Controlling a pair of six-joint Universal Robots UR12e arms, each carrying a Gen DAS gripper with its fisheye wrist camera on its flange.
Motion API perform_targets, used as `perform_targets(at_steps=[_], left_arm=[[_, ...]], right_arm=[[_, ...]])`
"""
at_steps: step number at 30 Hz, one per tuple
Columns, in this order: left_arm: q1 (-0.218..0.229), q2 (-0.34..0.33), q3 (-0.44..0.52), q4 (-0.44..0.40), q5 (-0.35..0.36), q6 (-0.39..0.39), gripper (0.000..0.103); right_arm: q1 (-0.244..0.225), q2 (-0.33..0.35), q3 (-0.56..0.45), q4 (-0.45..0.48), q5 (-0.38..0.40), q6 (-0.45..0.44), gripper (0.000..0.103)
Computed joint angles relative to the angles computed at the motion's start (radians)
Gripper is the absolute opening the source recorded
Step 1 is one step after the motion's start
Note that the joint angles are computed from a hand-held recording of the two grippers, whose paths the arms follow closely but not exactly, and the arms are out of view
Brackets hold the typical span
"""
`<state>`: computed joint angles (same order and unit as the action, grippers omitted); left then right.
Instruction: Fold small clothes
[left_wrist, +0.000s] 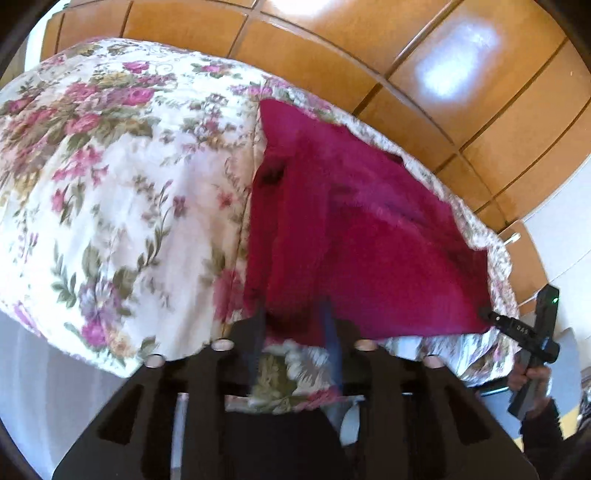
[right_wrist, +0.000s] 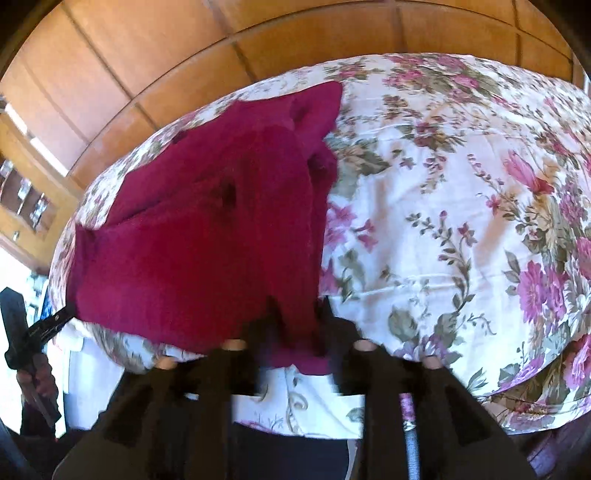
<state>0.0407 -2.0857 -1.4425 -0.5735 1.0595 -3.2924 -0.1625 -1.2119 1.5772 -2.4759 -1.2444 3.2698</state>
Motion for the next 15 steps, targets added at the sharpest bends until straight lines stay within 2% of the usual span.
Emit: perform_targets(at_steps=[1, 5, 10, 11, 12, 13, 14, 15], left_arm=[[-0.004, -0.005, 0.007, 0.028, 0.026, -0.016, 0.042], [-0.021, -0.041, 0.072, 0.063, 0.087, 0.021, 0.043], [-0.041, -0.098, 0.161, 0.034, 0.119, 0.080, 0.043], [-0.044, -0.109, 0.175, 0.022, 0.118, 0.088, 0.043], [-0.046, -0.116, 0.188, 0.002, 0.121, 0.097, 0.029], [-0.050, -0.122, 0.200, -0.019, 0.129, 0.111, 0.018], [-0.052, -0.120, 0.195, -0.010, 0.135, 0.119, 0.008], [-0.051, -0.113, 0.182, 0.016, 0.132, 0.118, 0.007]], right_arm=[[0.004, 0.004, -0.005, -0.018, -0.021, -0.001, 0.056], [0.030, 0.045, -0.066, -0.056, -0.125, -0.031, 0.056], [0.054, 0.103, -0.139, -0.070, -0.197, -0.089, 0.053], [0.057, 0.111, -0.149, -0.066, -0.204, -0.101, 0.045], [0.061, 0.119, -0.160, -0.056, -0.209, -0.111, 0.038], [0.062, 0.121, -0.165, -0.046, -0.204, -0.120, 0.020], [0.062, 0.119, -0.164, -0.048, -0.204, -0.126, 0.010], [0.063, 0.111, -0.156, -0.057, -0.206, -0.135, 0.010]])
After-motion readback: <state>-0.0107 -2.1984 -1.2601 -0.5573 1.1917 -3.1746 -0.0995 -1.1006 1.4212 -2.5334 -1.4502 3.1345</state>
